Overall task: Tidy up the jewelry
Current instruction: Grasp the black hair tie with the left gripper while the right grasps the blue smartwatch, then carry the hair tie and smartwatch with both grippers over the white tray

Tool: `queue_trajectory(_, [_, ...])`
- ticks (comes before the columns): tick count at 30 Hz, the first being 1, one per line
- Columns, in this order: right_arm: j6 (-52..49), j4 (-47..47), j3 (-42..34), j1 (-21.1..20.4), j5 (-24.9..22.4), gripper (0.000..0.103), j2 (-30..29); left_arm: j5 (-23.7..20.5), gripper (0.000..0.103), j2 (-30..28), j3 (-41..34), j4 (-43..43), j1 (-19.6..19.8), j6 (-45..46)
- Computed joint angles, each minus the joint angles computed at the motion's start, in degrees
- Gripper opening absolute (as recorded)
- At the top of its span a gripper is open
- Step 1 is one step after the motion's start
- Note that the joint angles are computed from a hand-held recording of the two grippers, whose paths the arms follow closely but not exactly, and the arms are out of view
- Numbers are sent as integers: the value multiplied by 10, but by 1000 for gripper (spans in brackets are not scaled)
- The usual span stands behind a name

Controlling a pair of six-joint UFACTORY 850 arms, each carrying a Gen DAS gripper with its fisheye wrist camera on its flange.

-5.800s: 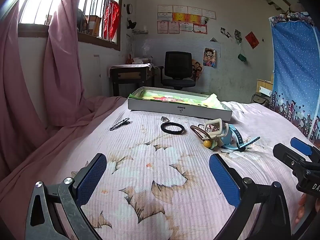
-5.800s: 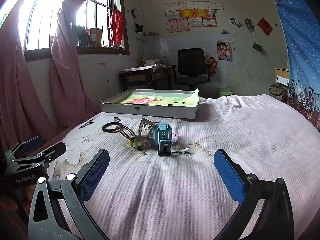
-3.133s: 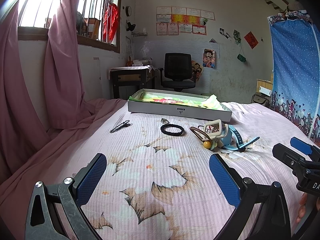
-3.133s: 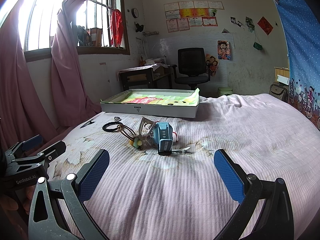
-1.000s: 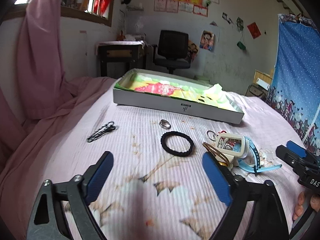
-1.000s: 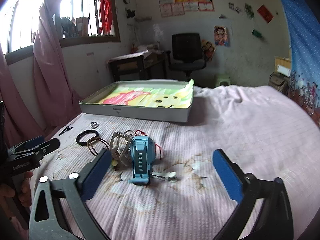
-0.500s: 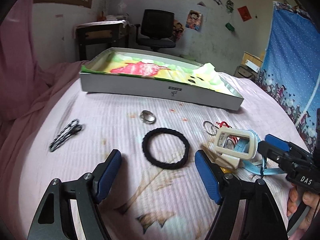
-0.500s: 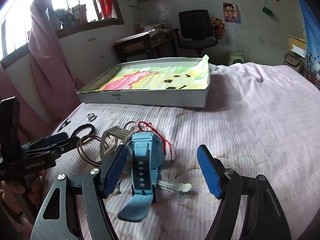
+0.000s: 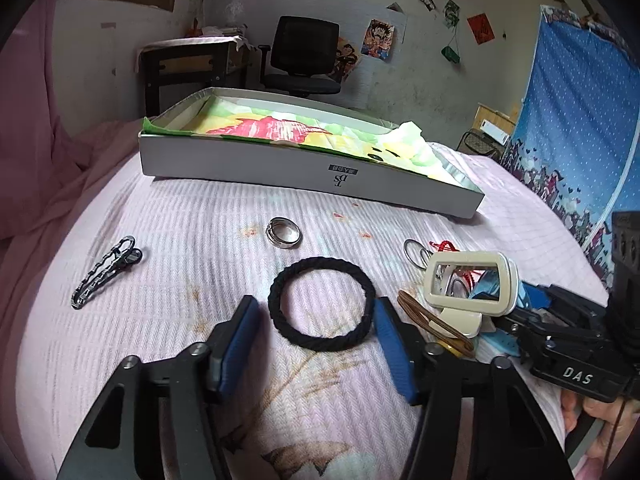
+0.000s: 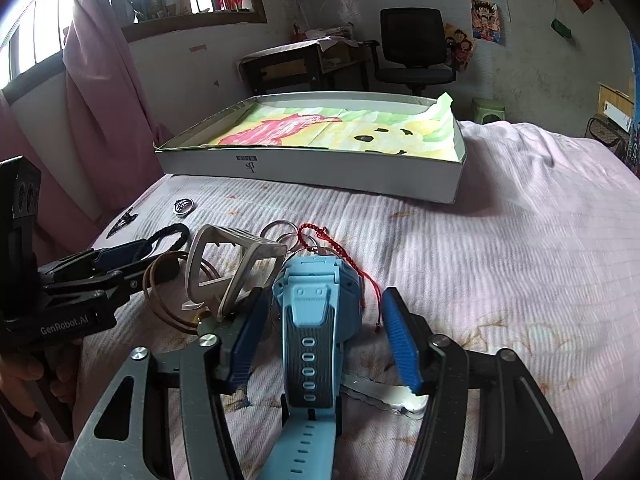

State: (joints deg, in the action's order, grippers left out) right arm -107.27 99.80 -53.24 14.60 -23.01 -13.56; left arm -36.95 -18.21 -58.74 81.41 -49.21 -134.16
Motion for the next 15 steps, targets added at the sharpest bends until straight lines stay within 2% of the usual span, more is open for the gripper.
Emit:
queue_trajectory(2, [1,-1,1,-2,-5,49,-1,3,49,5,9,21,0,-29])
queue_trajectory(5, [-12,12,6,-4,-10,41,1,10,43,11,20,49,1,-62])
queue_trajectory(10, [-34,35,10,-3,-12,40,0,15,25,17,33,90,1,-112])
queue_trajectory(15, [-51,58,16,-5,-17,40,4,13,14,22,45,121,-1,-152])
